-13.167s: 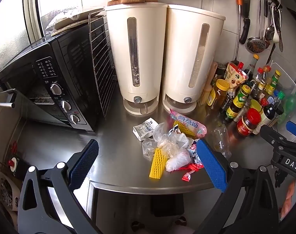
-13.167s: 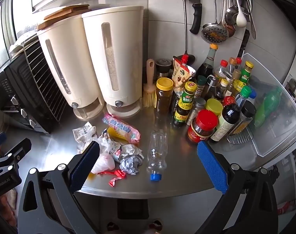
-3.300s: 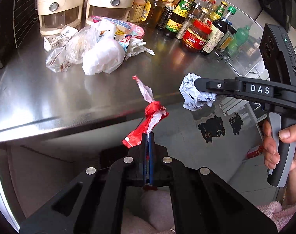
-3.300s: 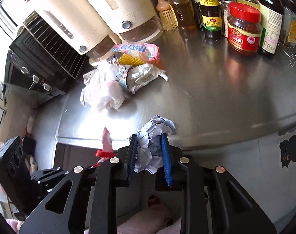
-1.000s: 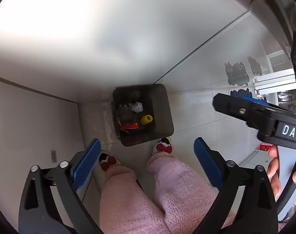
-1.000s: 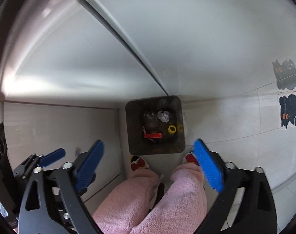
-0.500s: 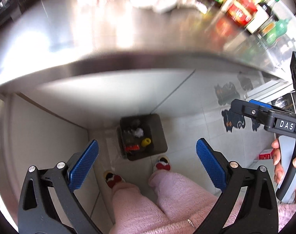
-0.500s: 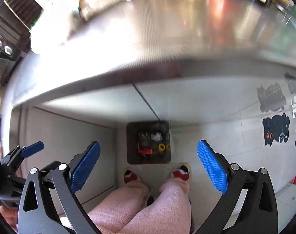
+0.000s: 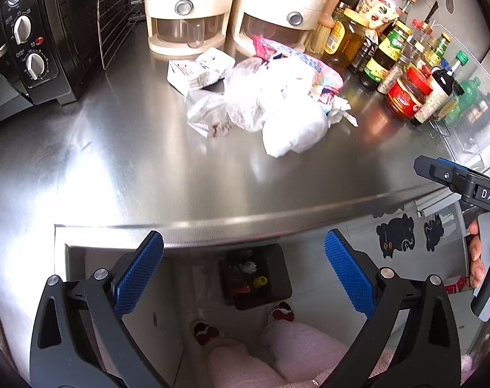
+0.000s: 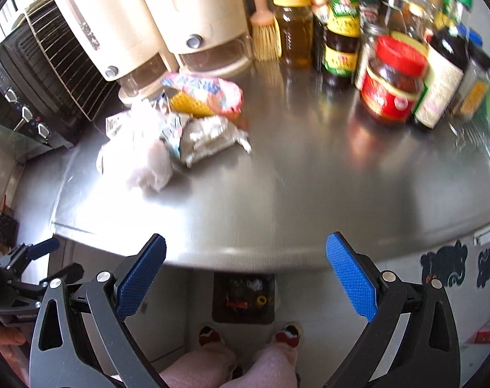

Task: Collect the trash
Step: 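Grasp the small clear bag with the left tool while the right tool grasps white tissue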

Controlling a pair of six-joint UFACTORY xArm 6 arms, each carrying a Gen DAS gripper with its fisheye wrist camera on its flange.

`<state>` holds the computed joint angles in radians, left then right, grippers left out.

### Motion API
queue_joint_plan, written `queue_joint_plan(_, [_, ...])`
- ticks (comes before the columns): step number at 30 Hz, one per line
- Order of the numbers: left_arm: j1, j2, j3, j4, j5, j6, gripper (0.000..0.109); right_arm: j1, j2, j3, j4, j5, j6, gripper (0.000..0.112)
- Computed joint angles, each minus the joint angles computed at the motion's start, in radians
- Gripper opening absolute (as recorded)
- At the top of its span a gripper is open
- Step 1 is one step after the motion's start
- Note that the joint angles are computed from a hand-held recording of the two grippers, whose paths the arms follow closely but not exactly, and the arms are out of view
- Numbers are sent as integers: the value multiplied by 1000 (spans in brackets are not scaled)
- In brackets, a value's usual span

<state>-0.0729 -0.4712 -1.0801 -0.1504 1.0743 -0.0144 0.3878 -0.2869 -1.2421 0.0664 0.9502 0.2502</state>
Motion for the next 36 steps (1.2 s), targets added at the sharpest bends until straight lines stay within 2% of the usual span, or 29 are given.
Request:
queue_joint_plan(2, [18,41,-46,5,-9,8,94,-1,43,-49,-7,-8,-14,100])
queue_joint_plan(9, [58,179,-176,20,-25,15,81,-16,202,-225,-21,-6,-64,98])
queue_joint_plan(12, [72,234,-224,11,-37,15,73,-18,253,-277,-17,-6,-78,86])
queue_joint_plan(13, [75,251,-240,10,-38,14,71,-21,271,-295,-8,-1,-86,79])
queue_joint_plan(15, [80,285,-272,7,-41,15,70,-29,307,-332,23,15,-96,72])
queue_joint_plan(25, [78,427,-405,18,-37,-3,69,-24,430,-456,30,38,-103,71])
queue_joint_plan(31, [87,481,-442,20,-7,-6,64,-15,489,-500,13,57,-116,62])
queue_joint_plan(36, [93,500,-443,12,11,3,63,-16,510,-499,45,66,-137,62])
